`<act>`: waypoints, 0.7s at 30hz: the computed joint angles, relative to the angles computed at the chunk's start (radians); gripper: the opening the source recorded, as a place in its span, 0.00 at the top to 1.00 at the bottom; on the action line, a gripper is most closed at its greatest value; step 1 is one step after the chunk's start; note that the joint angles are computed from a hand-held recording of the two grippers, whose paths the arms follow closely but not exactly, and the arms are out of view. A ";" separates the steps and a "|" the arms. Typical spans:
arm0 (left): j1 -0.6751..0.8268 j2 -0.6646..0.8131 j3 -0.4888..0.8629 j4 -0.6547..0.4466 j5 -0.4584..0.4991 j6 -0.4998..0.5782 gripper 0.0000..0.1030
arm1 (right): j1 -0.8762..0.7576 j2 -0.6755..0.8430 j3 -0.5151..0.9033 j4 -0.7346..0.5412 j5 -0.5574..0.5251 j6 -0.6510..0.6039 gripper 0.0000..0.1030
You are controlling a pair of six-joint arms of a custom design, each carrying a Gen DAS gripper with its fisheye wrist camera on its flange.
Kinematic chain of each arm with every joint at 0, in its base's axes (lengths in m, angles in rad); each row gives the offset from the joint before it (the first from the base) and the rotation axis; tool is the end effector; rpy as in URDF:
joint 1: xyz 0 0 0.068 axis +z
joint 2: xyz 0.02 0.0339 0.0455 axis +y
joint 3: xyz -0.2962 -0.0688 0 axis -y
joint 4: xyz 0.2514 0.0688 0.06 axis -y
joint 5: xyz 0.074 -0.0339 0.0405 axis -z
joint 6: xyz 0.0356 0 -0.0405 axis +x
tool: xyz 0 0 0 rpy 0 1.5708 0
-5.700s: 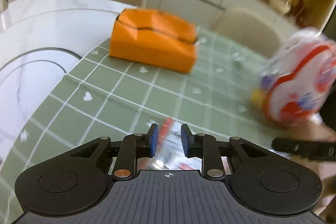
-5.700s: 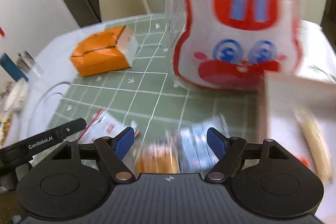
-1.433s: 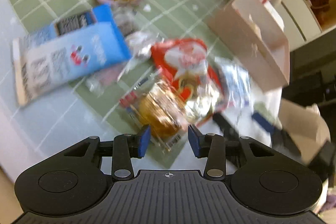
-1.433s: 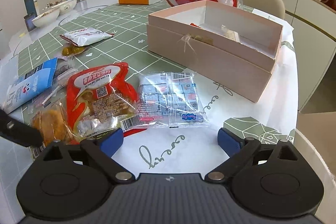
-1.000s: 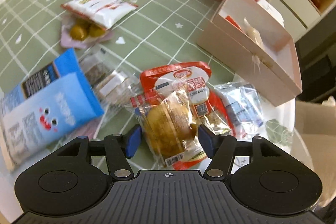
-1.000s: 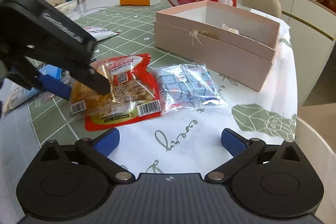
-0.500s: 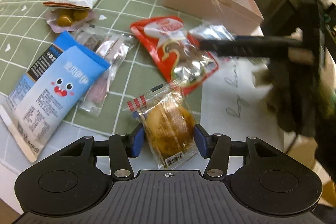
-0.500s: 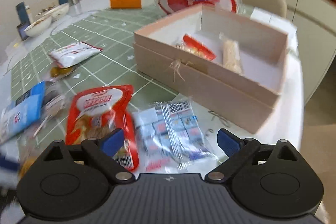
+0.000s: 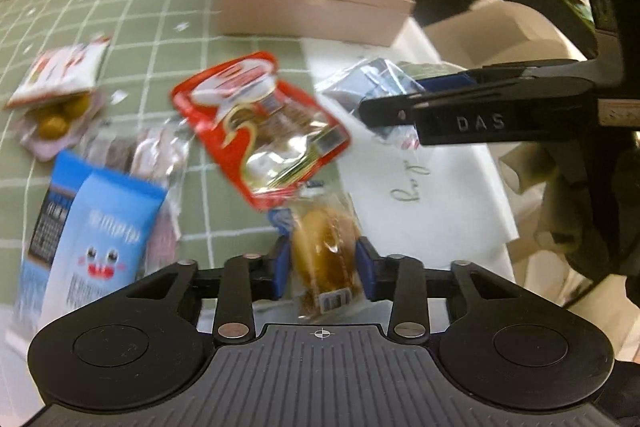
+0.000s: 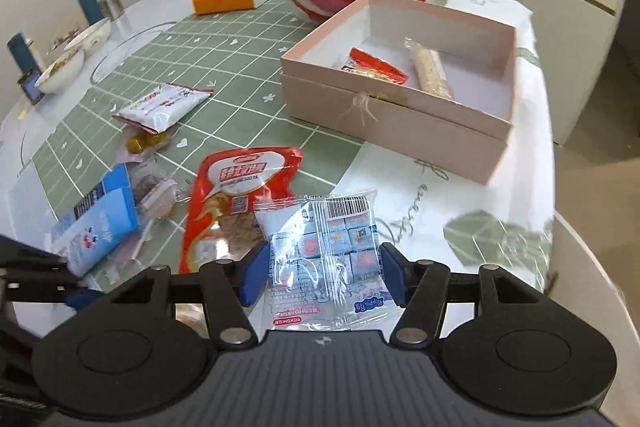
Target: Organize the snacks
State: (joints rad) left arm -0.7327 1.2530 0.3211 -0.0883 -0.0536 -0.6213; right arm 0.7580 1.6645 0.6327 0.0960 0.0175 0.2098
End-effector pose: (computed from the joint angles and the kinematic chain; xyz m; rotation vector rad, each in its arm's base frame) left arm 0.1372 -0.1209 0.1355 0.1275 2.6465 -0.4135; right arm 0.2134 0.2012 0.1352 -0.6823 2.4538 0.3696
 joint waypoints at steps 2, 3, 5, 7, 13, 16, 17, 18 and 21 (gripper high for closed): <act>0.053 0.019 0.001 0.040 0.047 0.063 0.73 | 0.019 -0.045 -0.007 -0.027 0.033 0.031 0.43; 0.079 0.030 0.003 0.057 0.066 0.092 0.73 | 0.025 -0.066 -0.006 -0.043 0.050 0.042 0.43; 0.112 0.048 0.013 0.067 0.094 0.134 0.73 | 0.033 -0.093 -0.001 -0.071 0.087 0.058 0.43; 0.123 0.058 0.023 0.072 0.109 0.158 0.73 | 0.040 -0.108 0.002 -0.095 0.134 0.067 0.43; 0.134 0.136 0.039 0.095 0.097 0.184 0.71 | 0.031 -0.058 -0.047 -0.062 0.127 0.137 0.43; 0.115 0.186 0.053 0.112 0.098 0.165 0.57 | 0.038 -0.004 -0.065 -0.020 0.119 0.174 0.43; 0.097 0.198 0.061 0.112 0.082 0.161 0.56 | 0.037 0.009 -0.072 -0.003 0.112 0.176 0.43; 0.080 0.205 0.064 0.118 0.068 0.164 0.54 | 0.034 0.021 -0.077 0.011 0.103 0.177 0.43; 0.042 0.234 0.072 0.141 0.041 0.175 0.48 | 0.031 0.052 -0.092 0.054 0.090 0.180 0.42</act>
State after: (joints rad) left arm -0.6907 1.4867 0.3927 0.0523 -0.0127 -0.4458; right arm 0.7888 1.7167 0.5407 0.1496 0.1075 0.3894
